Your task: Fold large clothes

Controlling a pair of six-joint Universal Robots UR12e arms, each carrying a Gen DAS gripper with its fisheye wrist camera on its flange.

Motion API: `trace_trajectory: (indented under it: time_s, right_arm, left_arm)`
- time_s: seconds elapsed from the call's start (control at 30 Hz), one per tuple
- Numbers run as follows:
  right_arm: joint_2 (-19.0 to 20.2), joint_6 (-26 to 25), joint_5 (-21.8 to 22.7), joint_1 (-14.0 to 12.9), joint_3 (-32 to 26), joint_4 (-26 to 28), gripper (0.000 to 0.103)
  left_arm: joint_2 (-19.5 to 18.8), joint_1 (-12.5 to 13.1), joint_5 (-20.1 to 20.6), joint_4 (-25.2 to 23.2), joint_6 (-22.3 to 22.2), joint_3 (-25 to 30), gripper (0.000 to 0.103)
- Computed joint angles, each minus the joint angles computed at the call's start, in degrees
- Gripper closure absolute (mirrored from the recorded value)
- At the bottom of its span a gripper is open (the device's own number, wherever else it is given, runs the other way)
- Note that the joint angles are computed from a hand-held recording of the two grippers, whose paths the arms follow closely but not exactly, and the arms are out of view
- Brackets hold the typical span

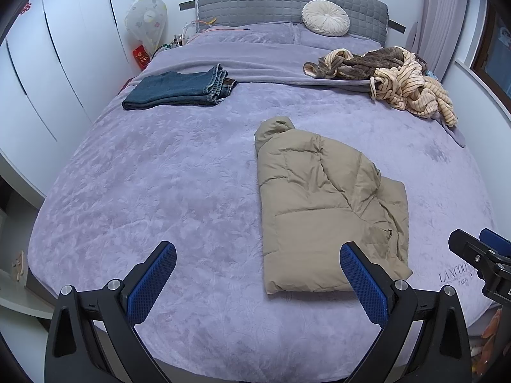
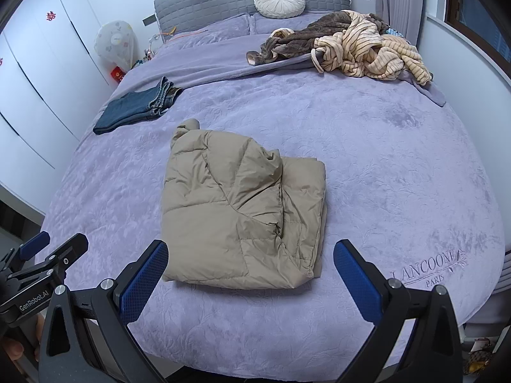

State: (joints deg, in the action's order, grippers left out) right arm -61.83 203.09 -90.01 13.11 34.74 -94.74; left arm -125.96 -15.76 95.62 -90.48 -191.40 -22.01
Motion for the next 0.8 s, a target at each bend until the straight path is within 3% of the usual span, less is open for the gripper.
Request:
trace_trajectory:
  time_s: [0.8]
  right_arm:
    - [0.1, 0.1, 0.0, 0.0, -0.2, 0.1, 0.000]
  left_arm:
    - [0.4, 0.0, 0.3, 0.4, -0.2, -0.8, 0.000]
